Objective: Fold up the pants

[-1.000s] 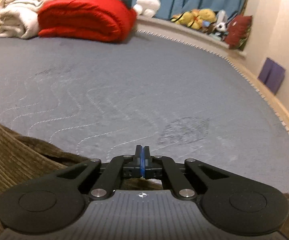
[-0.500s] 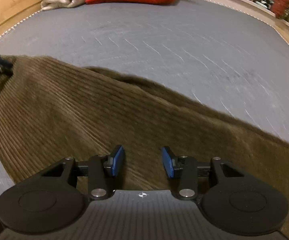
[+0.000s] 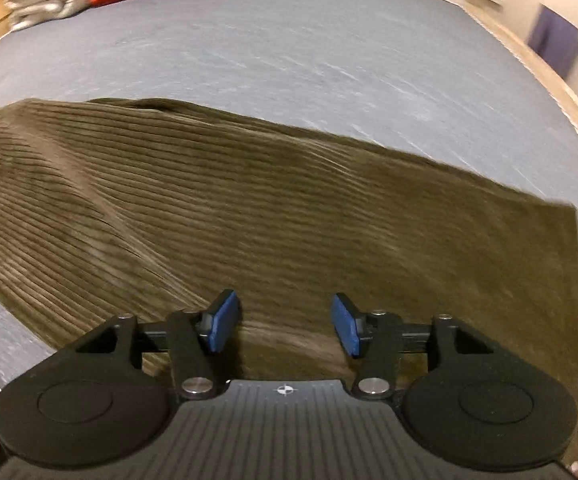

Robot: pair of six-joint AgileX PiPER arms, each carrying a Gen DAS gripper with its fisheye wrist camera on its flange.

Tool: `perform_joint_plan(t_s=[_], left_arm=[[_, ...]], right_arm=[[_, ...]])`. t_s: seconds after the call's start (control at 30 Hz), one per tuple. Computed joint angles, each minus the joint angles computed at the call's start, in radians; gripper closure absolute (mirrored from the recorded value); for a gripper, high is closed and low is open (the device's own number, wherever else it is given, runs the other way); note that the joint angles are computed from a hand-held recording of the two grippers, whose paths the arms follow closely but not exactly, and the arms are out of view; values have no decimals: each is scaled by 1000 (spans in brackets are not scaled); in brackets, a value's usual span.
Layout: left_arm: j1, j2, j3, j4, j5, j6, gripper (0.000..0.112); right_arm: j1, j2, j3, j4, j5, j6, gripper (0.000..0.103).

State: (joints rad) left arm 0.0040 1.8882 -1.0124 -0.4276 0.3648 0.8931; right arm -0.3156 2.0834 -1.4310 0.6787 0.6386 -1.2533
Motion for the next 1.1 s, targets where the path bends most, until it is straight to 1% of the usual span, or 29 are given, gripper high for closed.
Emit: perform_joint_plan(t_s=[0.1,0.17,0.27,0.3,0.4,0.47,0.6,0.63,0.67,0.7,0.73,0.77,0.8,0.83,0.87,0.9,0.97,1.03,1.1], left_arm=[[-19,0,19,22,-35,7,40],[-25,-2,11,46,-12,-22,40],[-29,-13,33,65,-20,-22,38],[-22,-14,34,70,-18,-17,37],[-14,-19,35,84,-7,-20,37],[-18,-27,42,103,-6,-31,36],[-24,-36,51,126,-10,-42,36],[-18,-43,55,128,-4,-36,36],[-19,-46,55,140,2,-39,36],[-15,-52,56,145,10,-32,36],[-15,-56,57,156,15,-32,36],[-14,-62,61,158,14,-27,36],[-13,-71,70,163,2,-26,33],[-16,-84,86,180,-28,-41,32],[-19,-96,103,193,-61,-53,32],[-20,-107,117,179,-90,-40,32],[-4,-122,121,64,-98,60,32],[6,-133,120,-2,-99,104,32],[1,-136,116,10,-109,67,32]], right_arm=[[-47,-6,22,27,-10,-30,46],[-66,-11,31,24,-27,-32,45],[-81,-9,28,-5,-59,13,43],[-88,2,1,-31,-52,47,40],[-93,9,-12,-61,-75,91,37],[-88,9,-9,-89,-108,124,35],[-92,24,-28,-147,-157,220,34],[-99,16,-22,-160,-183,240,35],[-103,10,-12,-176,-239,276,38],[-113,6,-11,-173,-272,305,40],[-135,8,-24,-137,-289,332,40],[-164,14,-48,-72,-285,351,40],[-200,18,-67,12,-269,344,40],[-239,25,-88,103,-247,339,39],[-276,36,-111,160,-222,358,38],[-306,52,-139,181,-187,391,38],[-371,103,-212,210,-83,449,37],[-407,145,-263,194,-39,505,37],[-434,182,-299,202,-3,533,37]])
